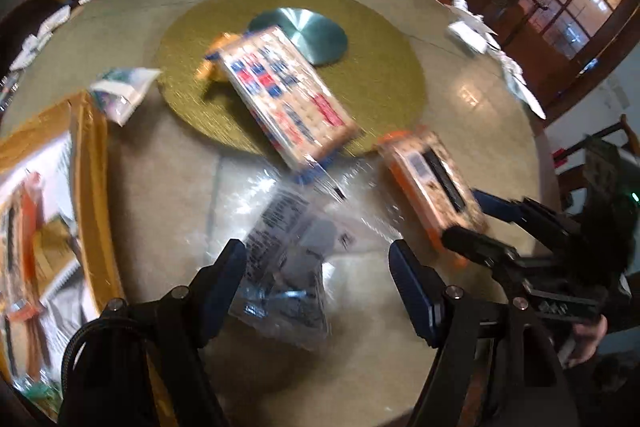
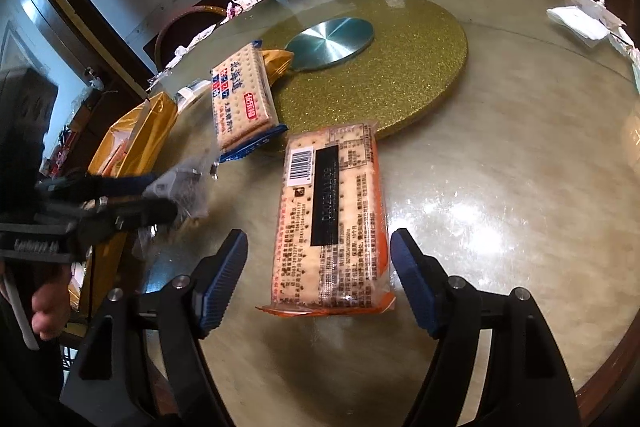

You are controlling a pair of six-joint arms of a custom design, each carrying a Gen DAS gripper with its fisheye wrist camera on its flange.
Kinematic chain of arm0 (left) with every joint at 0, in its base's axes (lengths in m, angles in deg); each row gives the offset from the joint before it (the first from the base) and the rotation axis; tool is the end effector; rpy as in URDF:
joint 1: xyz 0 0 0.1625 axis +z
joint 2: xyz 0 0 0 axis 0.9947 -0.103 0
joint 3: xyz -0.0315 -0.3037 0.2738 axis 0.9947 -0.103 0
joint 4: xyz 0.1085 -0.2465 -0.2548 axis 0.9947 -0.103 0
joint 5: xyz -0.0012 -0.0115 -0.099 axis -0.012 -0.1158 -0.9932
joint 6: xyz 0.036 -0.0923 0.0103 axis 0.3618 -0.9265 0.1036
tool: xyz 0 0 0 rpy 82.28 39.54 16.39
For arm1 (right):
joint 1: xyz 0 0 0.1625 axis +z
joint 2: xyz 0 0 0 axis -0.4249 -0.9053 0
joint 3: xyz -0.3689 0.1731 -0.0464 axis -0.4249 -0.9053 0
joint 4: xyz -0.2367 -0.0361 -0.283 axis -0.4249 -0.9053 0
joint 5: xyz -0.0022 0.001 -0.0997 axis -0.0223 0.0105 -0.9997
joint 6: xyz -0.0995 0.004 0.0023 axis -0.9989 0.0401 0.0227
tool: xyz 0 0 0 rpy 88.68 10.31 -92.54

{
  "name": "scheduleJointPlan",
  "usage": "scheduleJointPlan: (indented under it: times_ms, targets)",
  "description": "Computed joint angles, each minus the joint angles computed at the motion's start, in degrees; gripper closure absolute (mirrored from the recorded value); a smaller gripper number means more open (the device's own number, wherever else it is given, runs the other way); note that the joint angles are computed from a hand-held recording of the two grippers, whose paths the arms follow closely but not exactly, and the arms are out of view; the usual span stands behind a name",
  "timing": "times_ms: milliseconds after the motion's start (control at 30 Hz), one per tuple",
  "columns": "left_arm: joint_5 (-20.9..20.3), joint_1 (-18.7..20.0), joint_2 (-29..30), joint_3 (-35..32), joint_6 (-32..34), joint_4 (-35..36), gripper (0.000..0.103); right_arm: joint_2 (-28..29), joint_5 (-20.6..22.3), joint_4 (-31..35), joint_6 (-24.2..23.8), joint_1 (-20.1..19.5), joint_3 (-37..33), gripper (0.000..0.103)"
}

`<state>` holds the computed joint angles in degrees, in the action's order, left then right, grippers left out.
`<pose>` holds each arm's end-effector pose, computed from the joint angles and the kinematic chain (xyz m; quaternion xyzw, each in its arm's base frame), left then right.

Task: Organize snacks
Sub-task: 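Grasp the clear plastic bag with the left gripper while the right holds the cracker pack, then carry the clear bag and cracker pack over the box and release both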

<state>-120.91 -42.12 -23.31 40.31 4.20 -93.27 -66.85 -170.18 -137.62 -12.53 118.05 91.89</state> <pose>-0.1804 -0.4125 0.1266 0.1461 0.9484 -0.1330 0.2481 0.1307 -0.3877 0.1302 0.1890 -0.9536 0.1849 0.1440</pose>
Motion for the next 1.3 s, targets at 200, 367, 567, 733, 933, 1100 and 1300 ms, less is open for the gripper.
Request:
scheduleJointPlan:
  times_ms: [200,367,567,733,933,1100,1300]
  targets:
    - [-0.5,-3.4,-0.7,2.2,0.4,-1.1,0.029,-0.9,0.2,-0.2,-1.0,-0.7,0.6,0.028]
    - [5.9,-2.1,3.0,0.2,-0.8,1.1,0.029,-1.3,0.0,1.0,-1.0,-0.9,0.1,0.028]
    - [5.0,-1.8,2.5,1.8,-2.2,-0.2,0.046,-0.2,-1.8,1.2,-0.8,0.3,-0.9,0.027]
    - [6.4,-2.2,2.9,3.4,-5.3,-4.4,0.049,2.5,-4.0,1.1,0.2,2.3,-3.3,0.027]
    - [9.1,-4.0,3.5,6.7,-8.8,-9.5,0.053,7.9,-12.3,-8.4,-0.3,6.2,-2.3,0.042]
    - [9.8,-7.3,1.9,11.5,-14.4,-11.9,0.057,7.2,-11.1,-13.0,-0.3,5.7,1.6,0.046]
    - [11.2,-15.4,-1.7,18.7,-26.4,-8.9,0.059,7.2,-10.1,-19.3,-0.5,6.2,7.9,0.047]
